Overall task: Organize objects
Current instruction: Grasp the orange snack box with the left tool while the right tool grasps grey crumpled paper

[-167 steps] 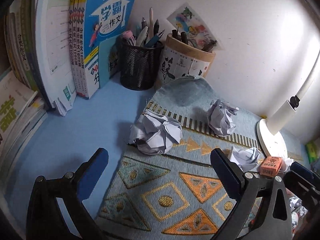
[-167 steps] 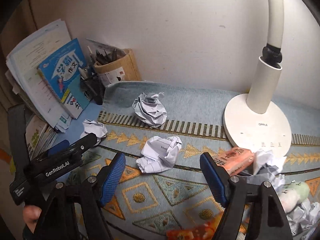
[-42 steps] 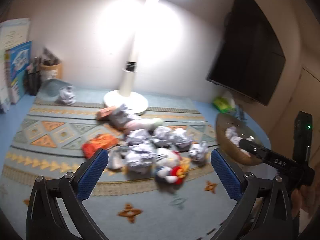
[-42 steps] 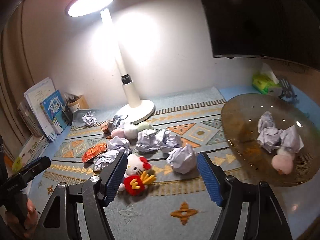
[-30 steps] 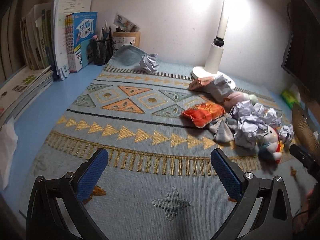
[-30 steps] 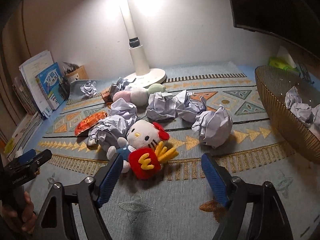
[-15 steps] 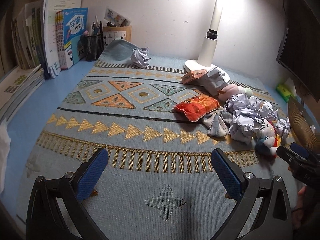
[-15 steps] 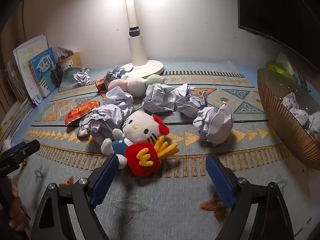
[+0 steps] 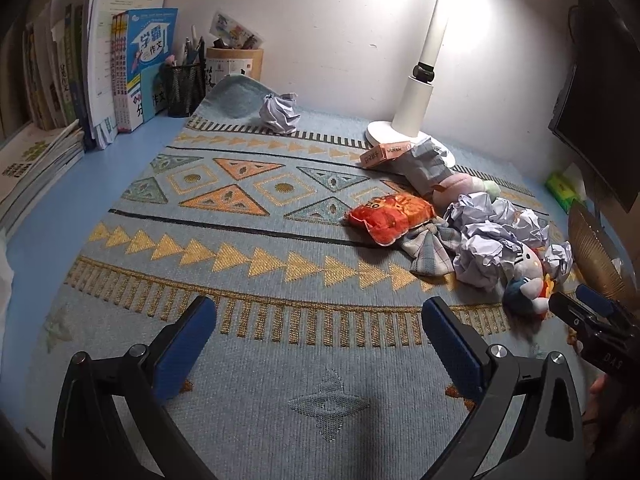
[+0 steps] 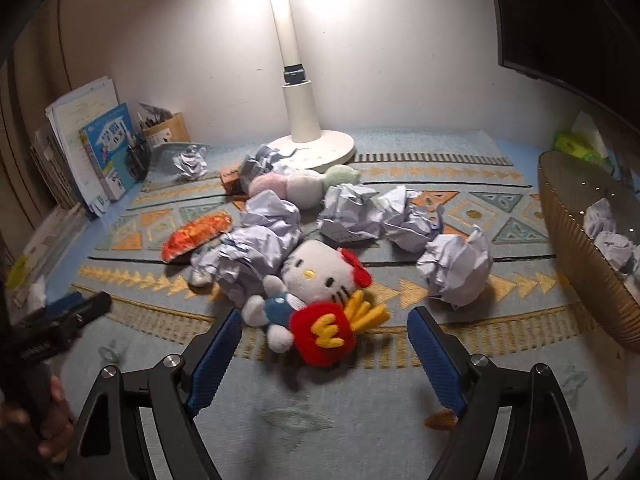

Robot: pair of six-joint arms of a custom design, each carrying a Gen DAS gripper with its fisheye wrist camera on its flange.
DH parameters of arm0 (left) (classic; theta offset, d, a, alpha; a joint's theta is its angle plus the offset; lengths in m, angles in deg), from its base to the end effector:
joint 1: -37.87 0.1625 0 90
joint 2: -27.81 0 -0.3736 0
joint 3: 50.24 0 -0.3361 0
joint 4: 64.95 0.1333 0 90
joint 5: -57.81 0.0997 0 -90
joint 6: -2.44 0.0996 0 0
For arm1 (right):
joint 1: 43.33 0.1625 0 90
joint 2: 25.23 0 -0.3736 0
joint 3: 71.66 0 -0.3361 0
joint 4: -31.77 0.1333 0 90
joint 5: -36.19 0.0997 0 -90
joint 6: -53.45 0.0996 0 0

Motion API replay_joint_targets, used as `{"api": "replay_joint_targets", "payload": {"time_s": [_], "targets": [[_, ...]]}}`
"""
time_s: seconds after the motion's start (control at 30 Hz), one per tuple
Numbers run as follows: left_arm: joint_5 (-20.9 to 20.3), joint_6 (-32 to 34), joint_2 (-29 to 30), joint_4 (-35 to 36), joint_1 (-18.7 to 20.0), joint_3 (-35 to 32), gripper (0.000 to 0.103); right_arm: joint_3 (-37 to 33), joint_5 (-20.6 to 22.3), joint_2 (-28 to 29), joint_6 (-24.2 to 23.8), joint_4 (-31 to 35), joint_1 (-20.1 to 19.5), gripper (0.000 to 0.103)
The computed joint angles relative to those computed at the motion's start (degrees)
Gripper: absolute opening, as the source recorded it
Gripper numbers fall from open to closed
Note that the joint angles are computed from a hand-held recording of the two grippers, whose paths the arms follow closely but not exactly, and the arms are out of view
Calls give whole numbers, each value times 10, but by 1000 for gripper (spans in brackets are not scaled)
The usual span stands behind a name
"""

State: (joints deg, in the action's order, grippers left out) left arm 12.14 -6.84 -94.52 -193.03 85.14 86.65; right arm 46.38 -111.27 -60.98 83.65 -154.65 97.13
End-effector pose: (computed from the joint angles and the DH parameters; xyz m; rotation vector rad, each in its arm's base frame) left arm -0.0174 -0.3179 0.3682 0.5101 2.4254 -0.9032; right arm 0.3847 -0.2536 0.0201 0.2526 -2.3087 1.0410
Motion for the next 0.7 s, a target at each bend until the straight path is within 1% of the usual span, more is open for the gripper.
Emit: {"api": "replay_joint_targets", "payload": {"time_s": [0.03, 0.07, 0.13, 0.17, 0.23, 0.27, 0.3, 0.33, 0.37, 0.43, 0.47, 0.53, 0.57, 0.6, 0.67, 0.7], "targets": [[-5, -1, 2, 3, 4, -3, 102, -8, 14, -6, -13, -2, -1, 84], [-11, 0, 6, 5, 9, -8, 102, -24, 22, -8, -25, 13, -1, 84], [-47, 8, 26, 1, 34, -32, 102, -70, 37, -13, -54, 85, -4, 84], [-81, 13, 44, -7, 56, -54, 102, -96, 33, -7, -67, 116, -5, 85], [-176, 22, 86, -37, 114, -109, 102, -153, 17, 14, -92, 170, -12, 86], [-208, 22, 107, -53, 136, -134, 102, -179, 12, 25, -100, 190, -18, 86], [-221, 24, 130, -64, 148, -158, 102, -206, 11, 35, -101, 212, -28, 86], [-218, 34, 152, -74, 153, -179, 102, -228, 11, 42, -95, 233, -38, 86], [-196, 48, 172, -87, 150, -193, 102, -247, 18, 49, -94, 241, -50, 86], [-141, 80, 214, -127, 140, -211, 102, -271, 50, 60, -113, 223, -75, 86], [-130, 94, 238, -141, 143, -224, 102, -280, 64, 64, -120, 216, -85, 86], [-126, 112, 283, -161, 154, -250, 102, -297, 73, 75, -131, 212, -100, 85], [-127, 116, 302, -164, 162, -263, 102, -304, 76, 80, -140, 210, -106, 82], [-134, 116, 318, -165, 171, -274, 102, -312, 80, 84, -152, 211, -113, 75], [-164, 115, 346, -168, 188, -291, 102, -328, 83, 95, -173, 225, -121, 68], [-178, 117, 359, -169, 193, -299, 102, -338, 76, 102, -181, 233, -124, 68]]}}
